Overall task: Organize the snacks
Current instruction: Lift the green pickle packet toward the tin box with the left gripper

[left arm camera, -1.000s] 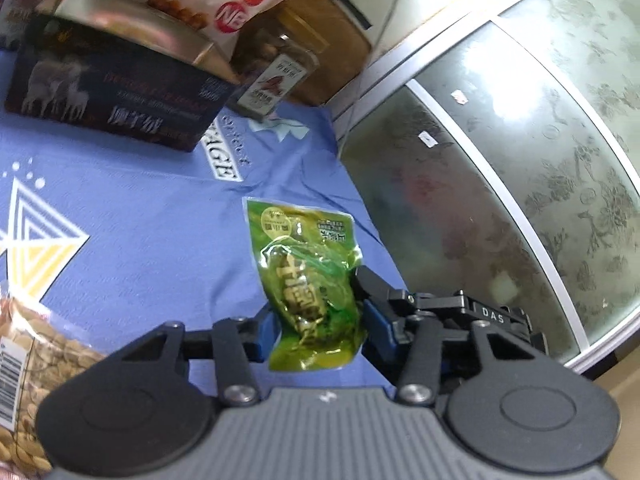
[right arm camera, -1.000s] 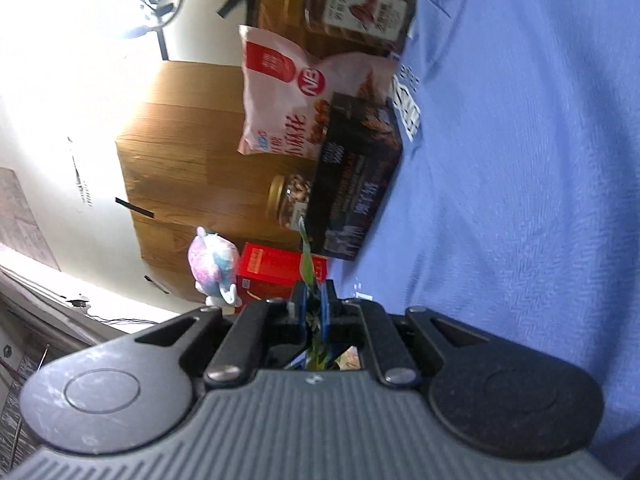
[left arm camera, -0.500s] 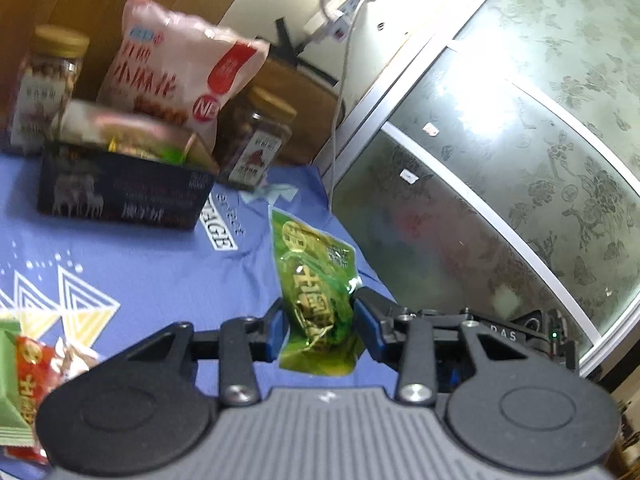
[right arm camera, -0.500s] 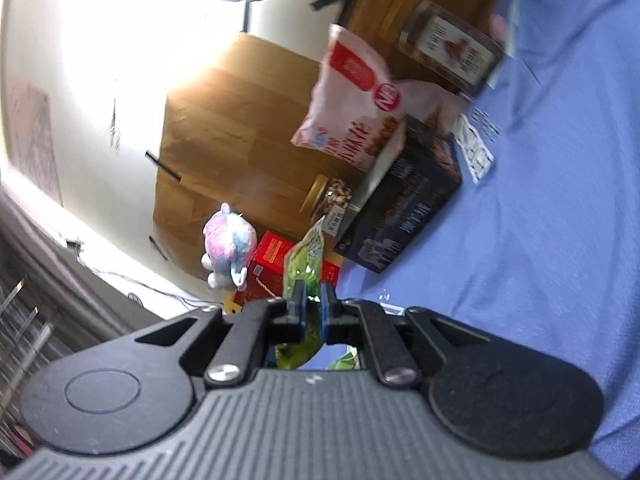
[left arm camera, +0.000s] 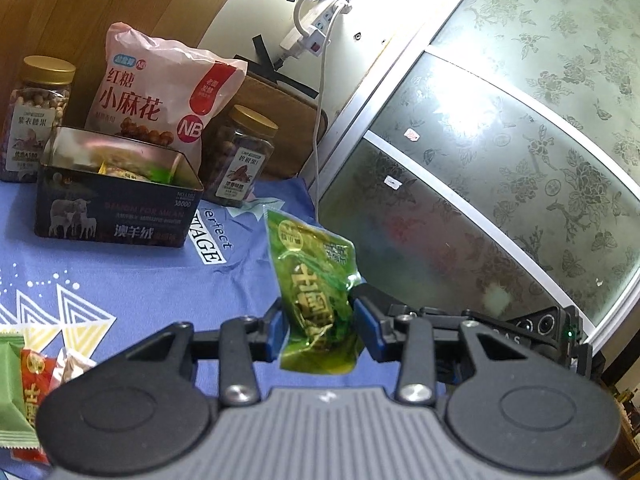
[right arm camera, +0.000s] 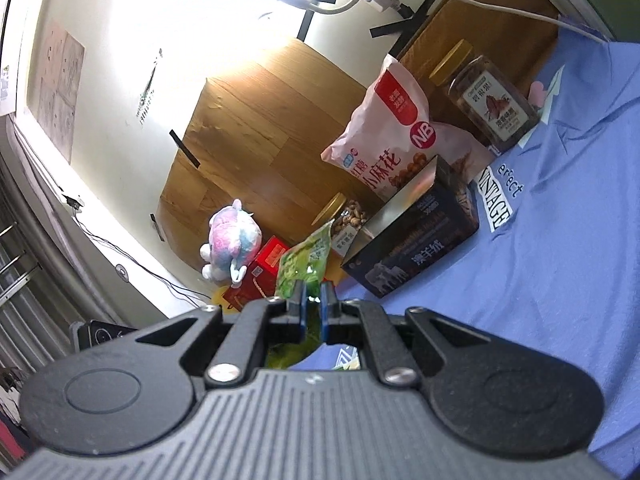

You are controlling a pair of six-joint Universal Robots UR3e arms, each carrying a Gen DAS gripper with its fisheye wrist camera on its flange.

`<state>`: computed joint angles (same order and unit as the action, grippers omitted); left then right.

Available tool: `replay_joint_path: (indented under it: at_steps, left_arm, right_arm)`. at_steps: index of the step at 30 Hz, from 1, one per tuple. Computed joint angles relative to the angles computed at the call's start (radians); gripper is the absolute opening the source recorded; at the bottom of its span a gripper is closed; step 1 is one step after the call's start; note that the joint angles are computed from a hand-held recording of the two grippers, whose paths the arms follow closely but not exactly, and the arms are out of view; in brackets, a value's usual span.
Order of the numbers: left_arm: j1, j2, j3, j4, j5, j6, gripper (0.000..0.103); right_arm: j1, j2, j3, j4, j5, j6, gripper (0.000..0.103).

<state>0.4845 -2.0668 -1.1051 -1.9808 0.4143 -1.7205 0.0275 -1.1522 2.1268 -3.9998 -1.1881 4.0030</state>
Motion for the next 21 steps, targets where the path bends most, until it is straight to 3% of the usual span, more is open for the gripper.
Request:
replay_joint_path:
  at_steps: [21]
  left_arm:
    - [-0.046, -0.129, 0.107, 0.116, 0.016, -0.156, 0.036]
  right_arm:
    - [-0.009, 0.065, -0.078, 0.074, -0.001, -0.038, 0.009]
